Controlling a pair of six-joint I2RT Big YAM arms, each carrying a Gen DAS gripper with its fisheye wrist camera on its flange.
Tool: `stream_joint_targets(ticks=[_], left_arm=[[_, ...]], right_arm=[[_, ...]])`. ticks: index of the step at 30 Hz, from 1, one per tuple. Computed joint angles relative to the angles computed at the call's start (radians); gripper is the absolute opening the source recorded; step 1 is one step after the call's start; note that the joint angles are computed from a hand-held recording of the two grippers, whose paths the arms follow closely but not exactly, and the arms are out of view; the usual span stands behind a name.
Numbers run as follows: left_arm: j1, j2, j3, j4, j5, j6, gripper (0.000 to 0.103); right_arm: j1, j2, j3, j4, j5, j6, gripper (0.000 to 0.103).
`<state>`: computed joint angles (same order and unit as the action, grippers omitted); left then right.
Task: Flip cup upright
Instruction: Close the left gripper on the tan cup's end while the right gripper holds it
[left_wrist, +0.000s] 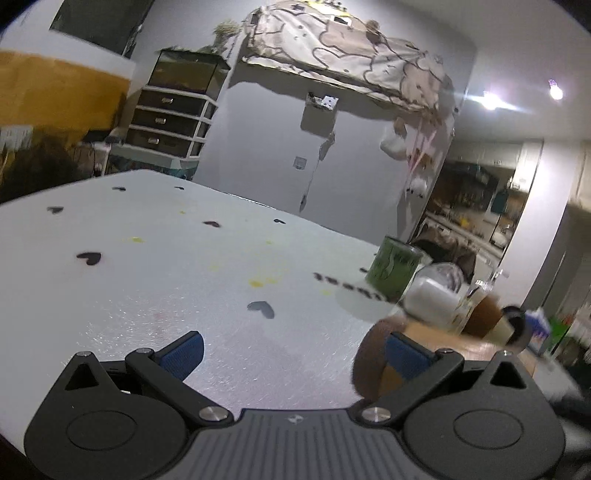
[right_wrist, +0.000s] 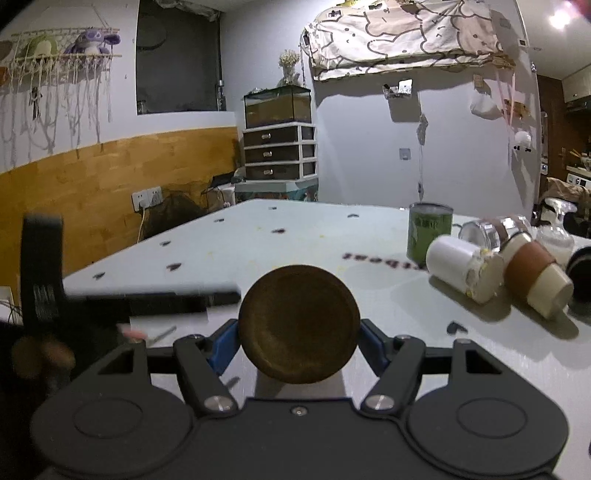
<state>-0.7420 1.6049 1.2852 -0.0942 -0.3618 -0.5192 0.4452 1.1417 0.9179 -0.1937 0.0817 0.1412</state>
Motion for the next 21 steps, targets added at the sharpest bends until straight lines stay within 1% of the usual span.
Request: stream_joint_targets(ticks=[2, 4, 6, 7, 9, 10, 12, 16, 17, 18, 19, 20, 21], left_arm=[[0.010, 0.003, 0.030, -0.055, 0.049, -0.033, 0.103], [0.023, 0.009, 0.061, -0.117, 0.110, -0.101, 0.103], [0.030, 0.012, 0.070, -0.130, 0.159, -0.156, 0.103], [0.034, 0.015, 0.076, -0.133, 0.191, -0.176, 0.103], [0.043, 0.014, 0.066, -0.101, 0.265, -0.203, 0.103], [0.049, 0.016, 0.065, -0.085, 0.314, -0.226, 0.103], [0.056, 0.021, 0.071, -0.073, 0.375, -0.261, 0.103], [0.067, 0.043, 0.094, -0.044, 0.481, -0.340, 0.102], [0.068, 0.053, 0.105, -0.045, 0.498, -0.358, 0.102], [0.068, 0.064, 0.122, -0.055, 0.507, -0.374, 0.102], [0.067, 0.076, 0.139, -0.067, 0.510, -0.387, 0.102], [0.065, 0.090, 0.157, -0.082, 0.509, -0.396, 0.102], [0.063, 0.103, 0.175, -0.096, 0.509, -0.406, 0.101]], right_arm=[[0.002, 0.004, -0.012, -0.013, -0.004, 0.015, 0.070], [-0.002, 0.013, -0.015, -0.035, -0.016, 0.032, 0.070], [-0.007, 0.025, -0.017, -0.049, -0.025, 0.044, 0.070], [-0.005, 0.030, -0.023, -0.049, -0.023, 0.047, 0.070], [0.000, 0.030, -0.031, -0.034, -0.015, 0.044, 0.070], [0.003, 0.030, -0.033, -0.031, -0.010, 0.043, 0.070], [0.008, 0.027, -0.036, -0.027, 0.000, 0.035, 0.070], [0.020, -0.016, -0.072, 0.044, 0.039, 0.034, 0.071], [0.017, -0.025, -0.076, 0.056, 0.039, 0.042, 0.071], [0.013, -0.031, -0.077, 0.064, 0.033, 0.053, 0.066], [0.008, -0.034, -0.076, 0.070, 0.025, 0.063, 0.064], [0.003, -0.031, -0.072, 0.067, 0.025, 0.070, 0.059], [0.002, -0.026, -0.068, 0.060, 0.038, 0.074, 0.059]])
